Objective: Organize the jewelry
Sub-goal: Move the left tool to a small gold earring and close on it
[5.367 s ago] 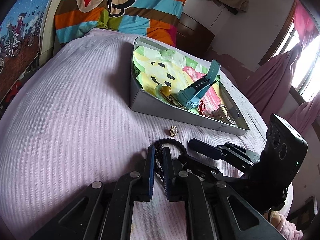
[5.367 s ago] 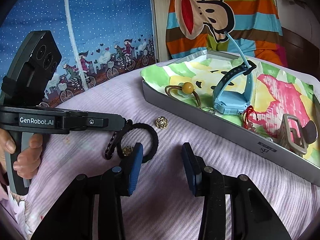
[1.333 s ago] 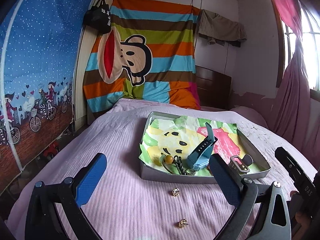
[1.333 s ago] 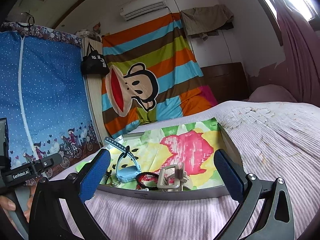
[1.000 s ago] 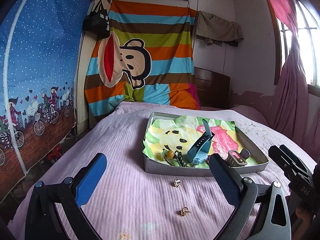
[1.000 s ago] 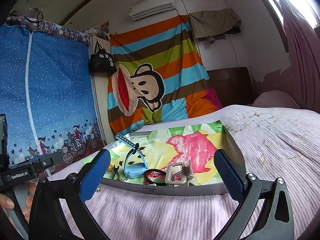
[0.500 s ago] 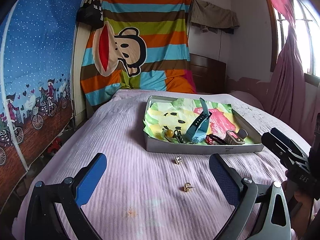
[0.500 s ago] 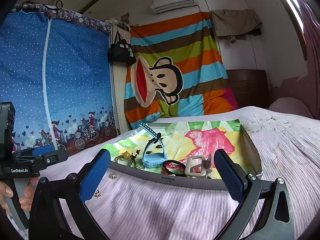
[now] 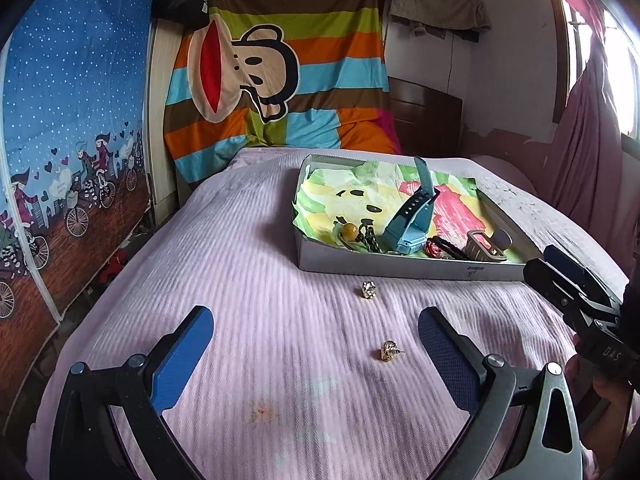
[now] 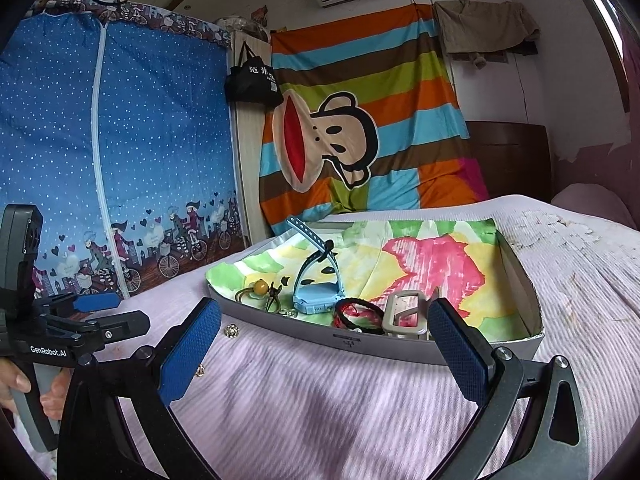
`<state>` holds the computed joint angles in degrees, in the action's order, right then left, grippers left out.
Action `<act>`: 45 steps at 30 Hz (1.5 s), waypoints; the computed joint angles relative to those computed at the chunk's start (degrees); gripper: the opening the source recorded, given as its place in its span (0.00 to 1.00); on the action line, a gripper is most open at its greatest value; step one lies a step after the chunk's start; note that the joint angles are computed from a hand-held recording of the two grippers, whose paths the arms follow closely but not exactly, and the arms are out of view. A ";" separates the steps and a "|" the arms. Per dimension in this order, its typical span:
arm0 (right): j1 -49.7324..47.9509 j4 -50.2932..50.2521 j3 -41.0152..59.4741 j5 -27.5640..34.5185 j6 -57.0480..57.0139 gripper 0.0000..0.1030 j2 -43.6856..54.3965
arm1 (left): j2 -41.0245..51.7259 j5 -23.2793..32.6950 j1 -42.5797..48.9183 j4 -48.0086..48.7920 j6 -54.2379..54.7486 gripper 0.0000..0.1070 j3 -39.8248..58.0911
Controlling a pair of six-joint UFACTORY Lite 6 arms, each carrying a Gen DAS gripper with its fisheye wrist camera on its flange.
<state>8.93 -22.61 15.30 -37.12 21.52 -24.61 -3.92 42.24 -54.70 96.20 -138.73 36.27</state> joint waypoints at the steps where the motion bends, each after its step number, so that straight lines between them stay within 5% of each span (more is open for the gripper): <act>1: 0.03 -0.17 0.55 0.27 0.14 0.99 0.94 | 0.18 -0.33 0.17 -0.17 0.24 0.96 0.16; 7: 0.71 0.45 3.36 2.58 -0.45 0.99 5.62 | 1.56 -2.08 0.83 -1.09 2.14 0.94 1.62; 12: 2.00 1.25 5.32 4.31 -1.43 0.97 8.82 | 3.04 -6.05 2.23 -0.99 3.83 0.79 2.94; 25: 1.64 -7.02 9.06 4.94 4.10 0.74 15.32 | 5.79 -16.54 5.89 5.56 1.52 0.56 4.43; 39: 2.19 -16.25 14.22 6.13 10.56 0.53 21.95 | 9.56 -24.01 9.05 13.99 -3.58 0.16 6.89; 45: 3.83 -16.60 16.61 7.59 10.95 0.50 25.00 | 10.93 -24.37 10.29 15.47 -5.73 0.12 7.97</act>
